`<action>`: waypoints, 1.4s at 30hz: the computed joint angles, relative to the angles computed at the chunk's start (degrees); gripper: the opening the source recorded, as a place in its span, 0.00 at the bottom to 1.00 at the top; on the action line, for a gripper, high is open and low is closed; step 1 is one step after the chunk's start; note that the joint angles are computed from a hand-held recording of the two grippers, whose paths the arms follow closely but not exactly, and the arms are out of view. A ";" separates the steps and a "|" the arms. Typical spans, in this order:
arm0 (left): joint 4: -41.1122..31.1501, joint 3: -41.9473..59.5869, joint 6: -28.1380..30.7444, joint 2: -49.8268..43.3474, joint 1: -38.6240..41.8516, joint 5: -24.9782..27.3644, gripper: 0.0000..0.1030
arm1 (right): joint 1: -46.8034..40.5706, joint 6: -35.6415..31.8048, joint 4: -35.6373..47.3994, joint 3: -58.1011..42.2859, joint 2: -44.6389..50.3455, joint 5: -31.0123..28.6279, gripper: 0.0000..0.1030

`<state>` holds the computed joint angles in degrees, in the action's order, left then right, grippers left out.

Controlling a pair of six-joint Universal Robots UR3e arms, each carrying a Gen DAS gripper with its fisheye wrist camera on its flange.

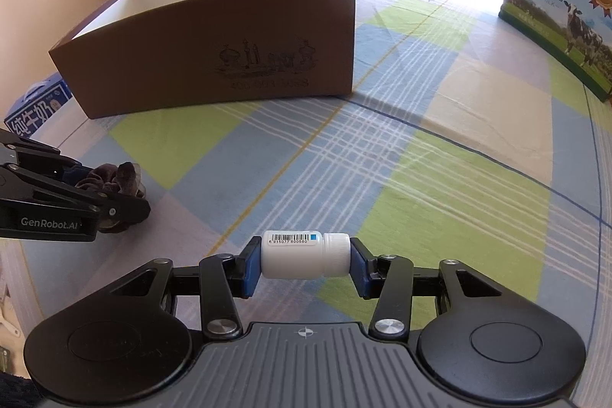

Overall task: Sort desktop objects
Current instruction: 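Carry the purple scrunchie and white bottle over the box with both tools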

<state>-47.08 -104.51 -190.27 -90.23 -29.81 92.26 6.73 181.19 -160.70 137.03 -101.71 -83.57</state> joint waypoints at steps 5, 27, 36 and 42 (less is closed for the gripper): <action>-0.42 -0.28 0.81 1.67 1.28 -0.49 0.29 | 0.93 0.89 0.23 -2.29 1.56 1.37 0.43; -2.68 9.17 11.38 5.26 12.92 -7.88 0.29 | 4.13 3.02 1.50 -27.05 13.87 5.86 0.43; -3.83 22.63 18.98 -4.42 19.05 -11.96 0.30 | 3.20 2.33 4.35 -45.22 25.69 5.06 0.43; -9.20 38.15 22.69 -17.02 21.41 -12.85 0.30 | 3.84 1.94 11.30 -61.69 37.38 3.91 0.43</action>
